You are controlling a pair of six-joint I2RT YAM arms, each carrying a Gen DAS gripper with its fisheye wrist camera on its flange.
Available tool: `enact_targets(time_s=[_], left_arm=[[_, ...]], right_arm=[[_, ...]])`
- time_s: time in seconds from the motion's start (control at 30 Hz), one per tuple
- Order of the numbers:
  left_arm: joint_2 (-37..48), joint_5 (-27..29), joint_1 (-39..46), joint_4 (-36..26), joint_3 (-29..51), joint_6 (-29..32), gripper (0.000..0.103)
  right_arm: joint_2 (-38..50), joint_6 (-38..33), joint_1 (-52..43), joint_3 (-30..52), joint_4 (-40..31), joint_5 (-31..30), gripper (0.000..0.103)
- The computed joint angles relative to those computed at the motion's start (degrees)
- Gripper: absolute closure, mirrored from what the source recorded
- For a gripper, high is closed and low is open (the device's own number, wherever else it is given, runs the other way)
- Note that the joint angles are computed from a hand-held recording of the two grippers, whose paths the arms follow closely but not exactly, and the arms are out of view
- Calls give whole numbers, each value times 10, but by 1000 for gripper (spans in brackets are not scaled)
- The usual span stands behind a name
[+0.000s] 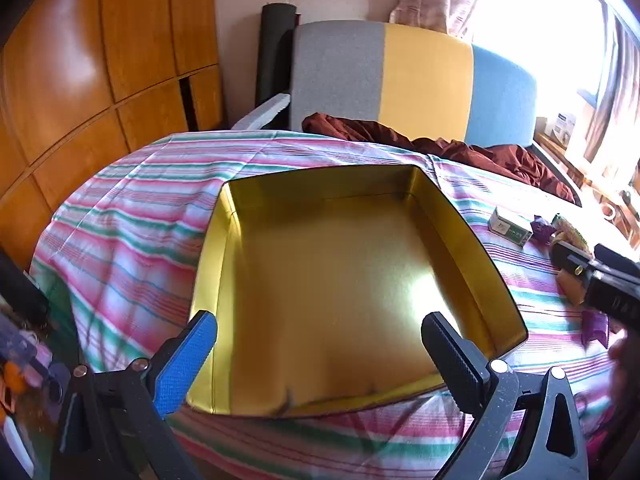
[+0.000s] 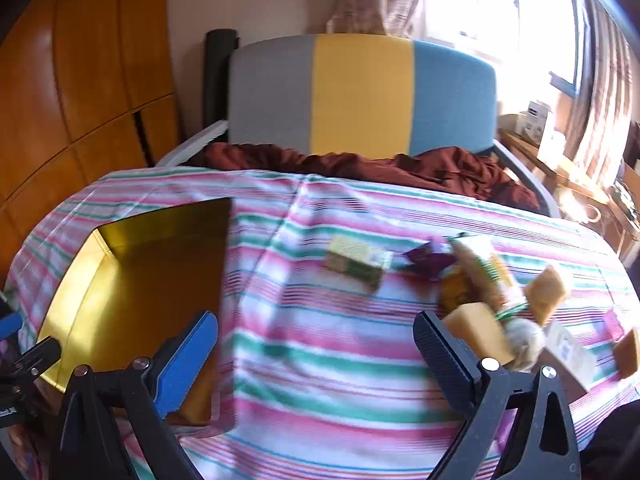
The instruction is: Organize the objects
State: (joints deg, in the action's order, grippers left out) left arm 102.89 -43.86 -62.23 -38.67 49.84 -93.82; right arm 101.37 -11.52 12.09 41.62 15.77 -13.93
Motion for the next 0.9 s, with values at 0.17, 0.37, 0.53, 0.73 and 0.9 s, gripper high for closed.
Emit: enact_targets(time_s=[0.17,0.37,0.53,0.73,0.9], left_arm=[[6,-8,28,36,39,116,0],[46,-6,66,91,123,280,0],[121,34,109,123,235,395,0],[247,85,151,99,416,492,0],[364,129,180,39,588,542,0]], right_arm=[[41,15,-84,101,-54,-25,3],[143,39,-159,238,-72,-22,3],[220,104,-206,309,-66,-40,3],[244,134,-225,355,-115,-69,3],[262,141,-235,384,-151,-97,3]])
